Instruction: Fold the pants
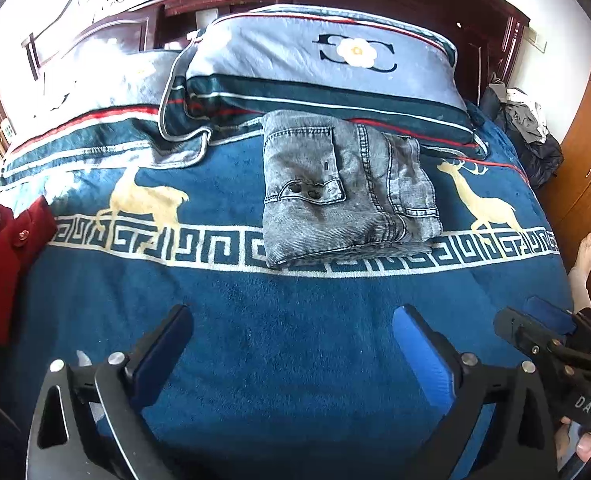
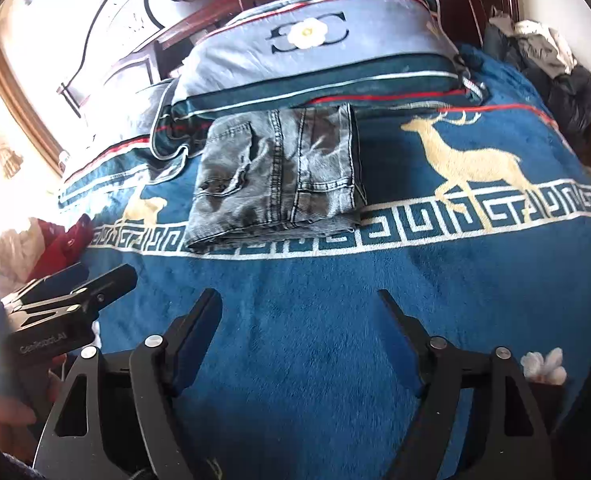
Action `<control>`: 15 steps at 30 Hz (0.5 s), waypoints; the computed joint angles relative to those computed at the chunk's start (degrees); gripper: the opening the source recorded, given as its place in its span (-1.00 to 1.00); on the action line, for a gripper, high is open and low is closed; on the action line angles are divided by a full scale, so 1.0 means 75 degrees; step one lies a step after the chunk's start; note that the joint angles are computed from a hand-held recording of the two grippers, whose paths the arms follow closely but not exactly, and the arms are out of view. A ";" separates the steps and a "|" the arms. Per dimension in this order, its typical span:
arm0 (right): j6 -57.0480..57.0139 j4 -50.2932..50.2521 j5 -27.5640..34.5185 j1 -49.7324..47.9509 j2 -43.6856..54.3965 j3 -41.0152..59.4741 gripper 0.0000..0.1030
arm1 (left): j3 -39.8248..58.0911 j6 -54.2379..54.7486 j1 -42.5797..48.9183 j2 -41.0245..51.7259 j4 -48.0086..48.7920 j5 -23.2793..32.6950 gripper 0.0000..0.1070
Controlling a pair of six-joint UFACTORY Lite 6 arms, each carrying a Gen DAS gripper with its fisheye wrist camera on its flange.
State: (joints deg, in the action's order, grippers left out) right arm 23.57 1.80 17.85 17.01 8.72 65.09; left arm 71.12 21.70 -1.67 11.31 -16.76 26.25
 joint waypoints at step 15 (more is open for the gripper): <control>0.2063 -0.1851 0.0466 0.0584 -0.1072 -0.0503 0.66 | -0.0825 0.0108 -0.0059 -0.1150 -0.0052 0.0253 0.92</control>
